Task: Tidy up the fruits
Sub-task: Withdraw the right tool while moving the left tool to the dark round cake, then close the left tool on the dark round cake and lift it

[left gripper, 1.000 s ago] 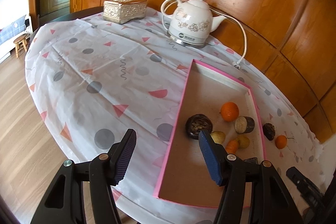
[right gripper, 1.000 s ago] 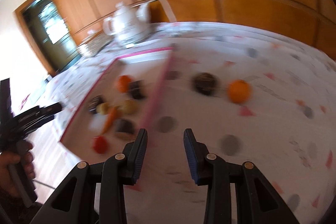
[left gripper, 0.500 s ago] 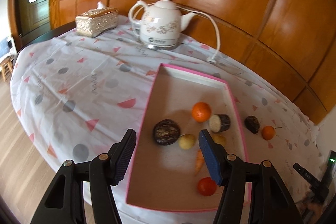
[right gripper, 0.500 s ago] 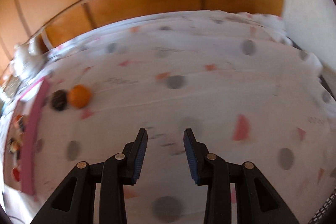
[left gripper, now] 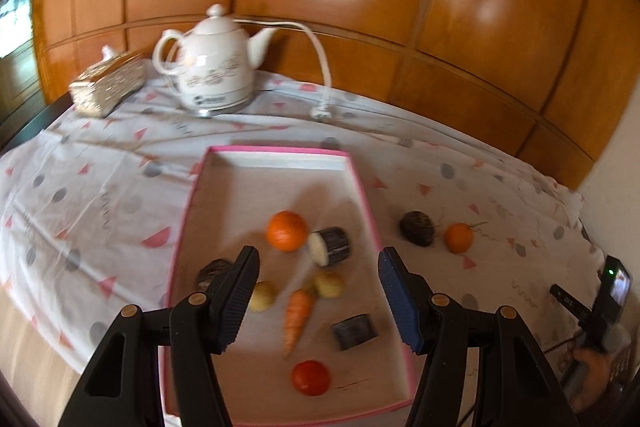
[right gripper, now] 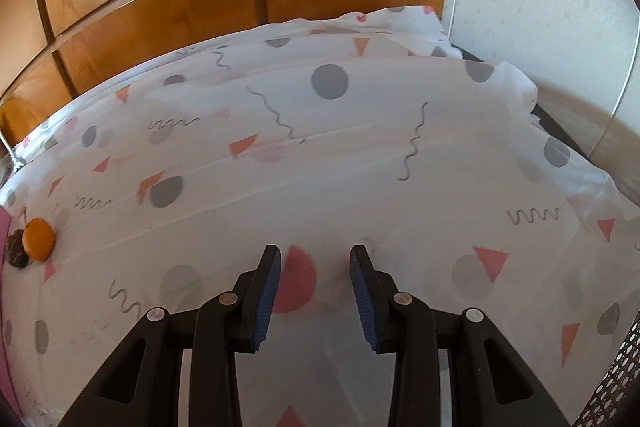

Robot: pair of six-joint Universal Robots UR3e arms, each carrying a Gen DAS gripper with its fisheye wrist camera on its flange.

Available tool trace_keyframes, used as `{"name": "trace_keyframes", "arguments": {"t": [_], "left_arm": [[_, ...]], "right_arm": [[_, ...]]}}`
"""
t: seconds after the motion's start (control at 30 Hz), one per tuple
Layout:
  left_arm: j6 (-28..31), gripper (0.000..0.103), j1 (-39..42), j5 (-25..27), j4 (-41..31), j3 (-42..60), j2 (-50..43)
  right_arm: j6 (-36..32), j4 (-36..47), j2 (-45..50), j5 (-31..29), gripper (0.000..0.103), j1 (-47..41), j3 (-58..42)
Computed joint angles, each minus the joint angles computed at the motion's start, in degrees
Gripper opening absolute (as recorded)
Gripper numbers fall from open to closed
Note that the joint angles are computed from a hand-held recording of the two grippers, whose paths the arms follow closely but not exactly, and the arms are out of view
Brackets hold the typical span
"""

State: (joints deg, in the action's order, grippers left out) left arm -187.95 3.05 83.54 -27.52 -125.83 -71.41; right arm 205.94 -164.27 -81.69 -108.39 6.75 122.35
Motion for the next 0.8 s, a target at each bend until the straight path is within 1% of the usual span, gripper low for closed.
{"name": "trace_keyframes", "arguments": {"t": [0.13,0.27,0.3,0.37,0.47,0.6,0.77,0.8], "left_arm": [[0.22,0.062,-4.33,1.24,0.94,4.66,-5.87],[0.95,0.061,-8.33,2.25,1.26,9.59,-11.73],[1.14,0.06,-9.23,2.4,1.19,10.93,-13.22],[2.24,0.054,-11.0,2.24,0.65,14.27,-16.75],[3.87,0.051,-13.39,2.04,-0.65,19.65,-22.35],[4.7,0.05,-15.77,2.04,-4.93,29.15,-31.52],[5.4,0.05,-17.63,2.46,-9.76,39.23,-40.65],[5.33,0.05,-17.86,2.7,-11.56,42.63,-43.43]], "right_arm": [[-0.05,-1.56,0.54,-0.79,0.037,-0.07,0.46],[-0.23,-2.87,0.92,-0.1,0.037,-0.6,0.73],[-0.13,-2.97,0.83,-0.02,0.038,-0.58,0.83],[-0.28,-3.49,0.55,0.41,0.039,-0.81,1.35],[-0.56,-4.02,0.41,1.01,0.042,-0.92,1.65],[-0.83,-4.52,0.51,1.58,0.045,-1.12,1.71],[-1.13,-5.68,0.35,2.55,0.048,-1.59,2.44],[-1.19,-5.81,0.34,2.67,0.048,-1.6,2.5]]}}
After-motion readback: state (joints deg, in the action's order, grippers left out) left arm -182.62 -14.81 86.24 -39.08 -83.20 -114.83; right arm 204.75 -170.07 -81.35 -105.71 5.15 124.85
